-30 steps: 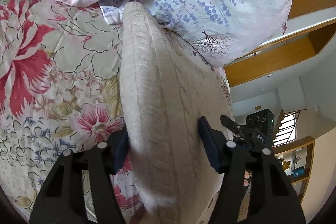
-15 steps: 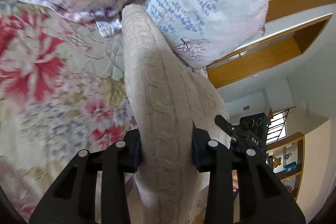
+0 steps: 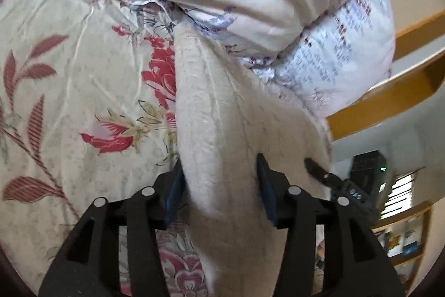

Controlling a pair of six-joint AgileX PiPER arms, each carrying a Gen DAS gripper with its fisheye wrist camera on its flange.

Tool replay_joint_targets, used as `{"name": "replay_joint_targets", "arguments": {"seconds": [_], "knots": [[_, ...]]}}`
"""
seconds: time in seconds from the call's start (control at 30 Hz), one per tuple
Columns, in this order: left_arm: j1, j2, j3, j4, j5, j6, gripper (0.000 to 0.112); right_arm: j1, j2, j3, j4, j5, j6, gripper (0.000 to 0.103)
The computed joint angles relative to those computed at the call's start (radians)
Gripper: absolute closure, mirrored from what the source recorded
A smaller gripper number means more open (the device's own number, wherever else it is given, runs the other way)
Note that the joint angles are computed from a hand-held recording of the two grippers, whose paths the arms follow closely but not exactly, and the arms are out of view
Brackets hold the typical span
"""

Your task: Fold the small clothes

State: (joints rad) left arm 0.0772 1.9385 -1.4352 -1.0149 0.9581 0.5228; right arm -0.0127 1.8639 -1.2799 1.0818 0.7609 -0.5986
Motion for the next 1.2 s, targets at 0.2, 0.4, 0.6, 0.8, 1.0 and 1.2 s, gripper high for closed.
{"name": "replay_joint_targets", "arguments": {"seconds": [0.2, 0.4, 0.6, 0.8, 1.0, 1.2], "knots": [[-0.033, -0.195, 0.159, 0.072, -0.214, 0.066, 0.062, -0.058, -0.058, 0.025, 0.013, 0.027, 0.005, 0.058], [-0.141, -0.370, 0.300, 0.228, -0.431, 0.051, 0.049, -0.034, -0.059, 0.009, 0.022, -0.045, 0.001, 0.087], [-0.277, -0.363, 0.277, 0.663, -0.502, -0.319, 0.046, 0.073, -0.086, -0.022, -0.293, -0.250, 0.214, 0.094], [-0.347, -0.333, 0.260, 0.981, -0.503, -0.590, 0.038, 0.093, -0.002, -0.130, -0.550, -0.169, 0.462, 0.093], [-0.398, -0.403, 0.341, 1.253, -0.558, -0.815, 0.036, 0.106, -0.206, 0.065, -0.486, -0.268, 0.314, 0.077], [-0.506, -0.463, 0.415, 1.654, -0.517, -1.165, 0.036, 0.223, -0.403, 0.256, -0.517, -0.357, 0.204, 0.077]]}}
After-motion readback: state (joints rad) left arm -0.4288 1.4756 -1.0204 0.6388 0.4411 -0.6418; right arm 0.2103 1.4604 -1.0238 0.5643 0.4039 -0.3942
